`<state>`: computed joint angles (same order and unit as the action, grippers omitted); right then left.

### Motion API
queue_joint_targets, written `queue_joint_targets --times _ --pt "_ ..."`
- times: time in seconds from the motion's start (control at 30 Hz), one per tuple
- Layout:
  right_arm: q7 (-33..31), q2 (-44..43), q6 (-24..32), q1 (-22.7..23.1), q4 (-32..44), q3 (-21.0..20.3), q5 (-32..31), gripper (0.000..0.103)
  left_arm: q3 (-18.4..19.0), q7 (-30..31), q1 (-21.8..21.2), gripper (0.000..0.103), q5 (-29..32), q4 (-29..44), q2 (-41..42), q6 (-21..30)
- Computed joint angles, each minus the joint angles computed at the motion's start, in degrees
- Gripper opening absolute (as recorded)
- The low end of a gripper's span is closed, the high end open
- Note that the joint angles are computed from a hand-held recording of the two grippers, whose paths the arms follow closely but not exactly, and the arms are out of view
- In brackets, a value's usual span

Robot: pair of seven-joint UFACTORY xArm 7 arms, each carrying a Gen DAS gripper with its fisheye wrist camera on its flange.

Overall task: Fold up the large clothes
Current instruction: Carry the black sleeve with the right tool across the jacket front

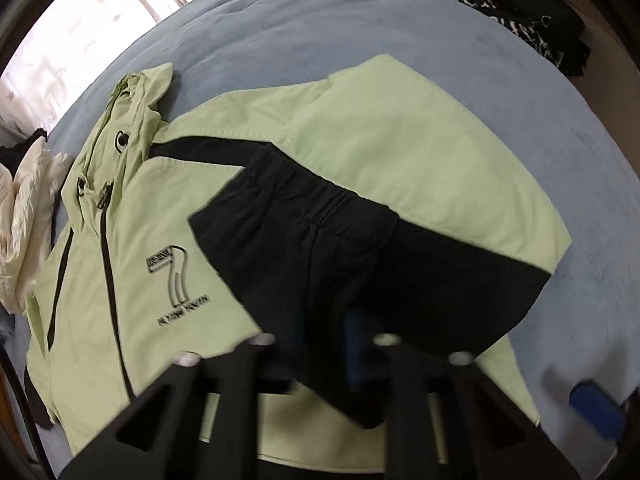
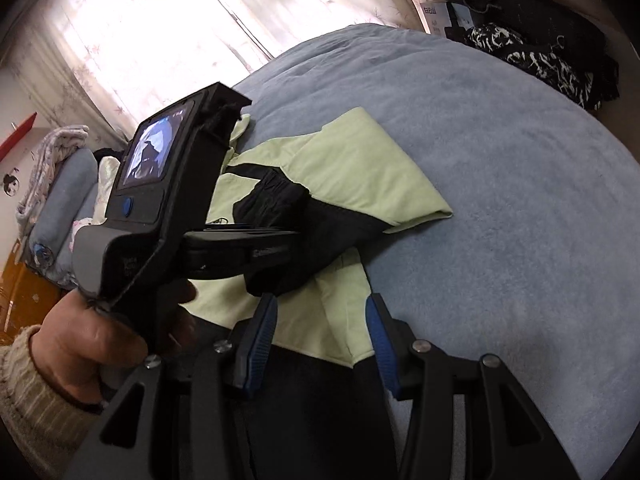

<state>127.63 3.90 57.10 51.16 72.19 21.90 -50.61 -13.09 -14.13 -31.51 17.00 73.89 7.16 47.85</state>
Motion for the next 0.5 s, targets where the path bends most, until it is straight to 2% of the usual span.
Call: queue_joint_targets --times 0.1,0.13,0.23,0.3,0.37,0.4,0.5 --pt "1.8 -0.6 -0.2 0.0 -0.7 0.1 -1.2 0.046 1.2 -0.2 1.7 0.008 3.5 -4.1 -4.9 -6.8" --pt "2.1 -0.7 0.0 0.0 -0.7 0.2 -1.5 0.046 1.8 0.3 3.0 0.008 3.1 -6.1 -7.3 -10.2" --pt "2.4 -0.7 1.0 0.2 -0.5 0.6 -2.5 0.046 3.3 0.8 7.1 0.008 0.1 -10.0 -12.3 -15.2" --pt "1.9 -0.4 1.1 0.2 0.0 0.6 -2.6 0.046 4.6 2.7 9.9 0.009 -3.9 -12.3 -14.4 -17.8" --pt "1.2 0.4 1.0 0.3 0.9 0.5 -2.6 0.046 6.8 7.1 12.0 0.013 -11.1 -14.5 -15.7 -18.4" --pt "0.8 0.7 1.0 0.4 1.3 0.4 -2.5 0.046 8.2 9.2 13.0 0.021 -15.3 -15.6 -16.0 -17.8" --pt "-1.2 2.1 0.7 0.9 2.7 -0.2 -2.0 0.046 11.3 13.7 16.0 0.038 -26.2 -17.8 -16.0 -14.6"
